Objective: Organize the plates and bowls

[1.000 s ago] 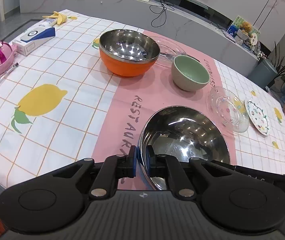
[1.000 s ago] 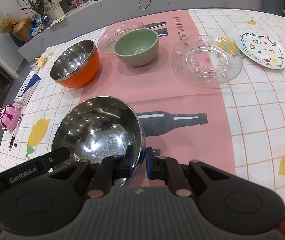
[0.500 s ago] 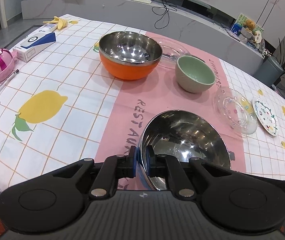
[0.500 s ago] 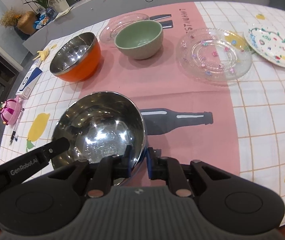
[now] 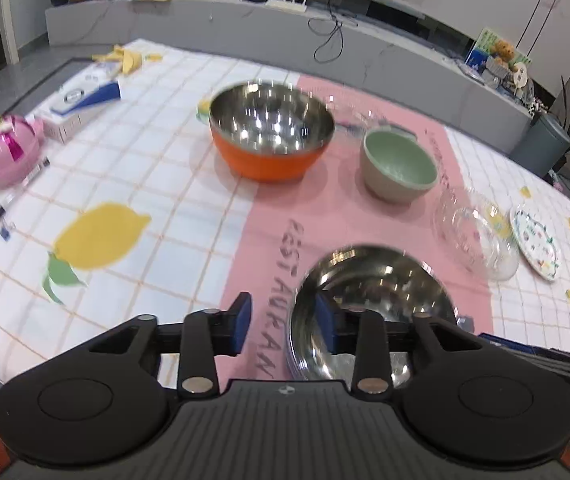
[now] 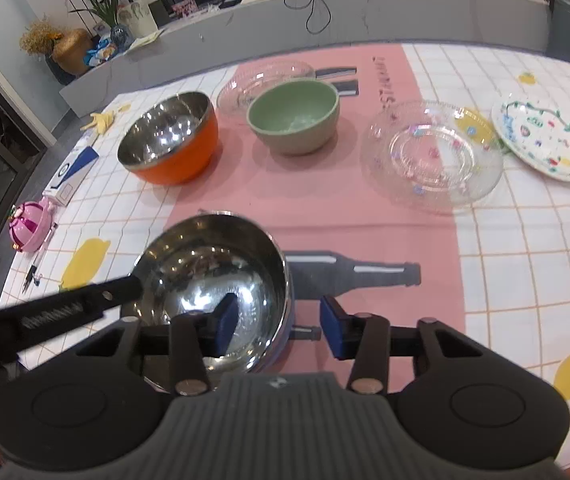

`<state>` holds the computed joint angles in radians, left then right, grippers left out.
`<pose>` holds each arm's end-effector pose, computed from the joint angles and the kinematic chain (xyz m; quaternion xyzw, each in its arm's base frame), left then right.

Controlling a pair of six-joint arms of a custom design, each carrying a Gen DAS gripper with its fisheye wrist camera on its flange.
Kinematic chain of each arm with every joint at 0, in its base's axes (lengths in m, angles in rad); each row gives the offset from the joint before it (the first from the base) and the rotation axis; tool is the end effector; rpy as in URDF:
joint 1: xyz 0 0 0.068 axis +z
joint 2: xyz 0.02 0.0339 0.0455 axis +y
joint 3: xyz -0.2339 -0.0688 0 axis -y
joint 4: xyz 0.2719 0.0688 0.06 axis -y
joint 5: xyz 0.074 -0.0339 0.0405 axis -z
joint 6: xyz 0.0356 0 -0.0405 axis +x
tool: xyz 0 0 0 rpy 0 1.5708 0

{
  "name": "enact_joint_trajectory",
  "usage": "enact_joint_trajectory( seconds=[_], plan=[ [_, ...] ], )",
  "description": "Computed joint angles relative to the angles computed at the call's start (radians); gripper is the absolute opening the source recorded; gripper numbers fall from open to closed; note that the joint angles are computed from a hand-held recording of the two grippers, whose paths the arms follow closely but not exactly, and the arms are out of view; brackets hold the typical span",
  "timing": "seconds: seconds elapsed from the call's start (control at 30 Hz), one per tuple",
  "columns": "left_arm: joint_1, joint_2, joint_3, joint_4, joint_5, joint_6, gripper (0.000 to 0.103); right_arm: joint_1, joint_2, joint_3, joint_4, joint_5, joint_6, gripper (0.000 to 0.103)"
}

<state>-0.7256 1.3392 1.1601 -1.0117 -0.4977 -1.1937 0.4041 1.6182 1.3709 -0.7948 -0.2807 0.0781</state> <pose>0.2234 -0.1755 0.2540 -0.2660 0.9150 -0.0111 0.3031 0.3308 0.1522 0.2453 -0.1912 0.9372 0.1929 0.2190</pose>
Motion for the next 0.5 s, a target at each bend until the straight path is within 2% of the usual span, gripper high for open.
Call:
enact_joint_trajectory(
  seconds=[0.17, 0.3, 0.4, 0.5],
  plan=[
    [0.062, -0.01, 0.089, -0.052, 0.013, 0.14, 0.048, -0.014, -0.017, 0.009, 0.024, 0.016, 0.016, 0.052],
    [0.119, 0.035, 0.199, -0.082, -0.015, 0.282, 0.048, -0.028, -0.004, 0.054, 0.023, 0.009, 0.037, 0.053],
    [0.168, 0.062, 0.259, -0.054, -0.007, 0.385, 0.048, -0.026, 0.023, 0.115, 0.015, 0.017, 0.043, 0.055],
    [0.203, 0.093, 0.302, -0.015, -0.01, 0.463, 0.049, -0.014, 0.063, 0.184, 0.013, 0.028, 0.051, 0.062]
  ],
)
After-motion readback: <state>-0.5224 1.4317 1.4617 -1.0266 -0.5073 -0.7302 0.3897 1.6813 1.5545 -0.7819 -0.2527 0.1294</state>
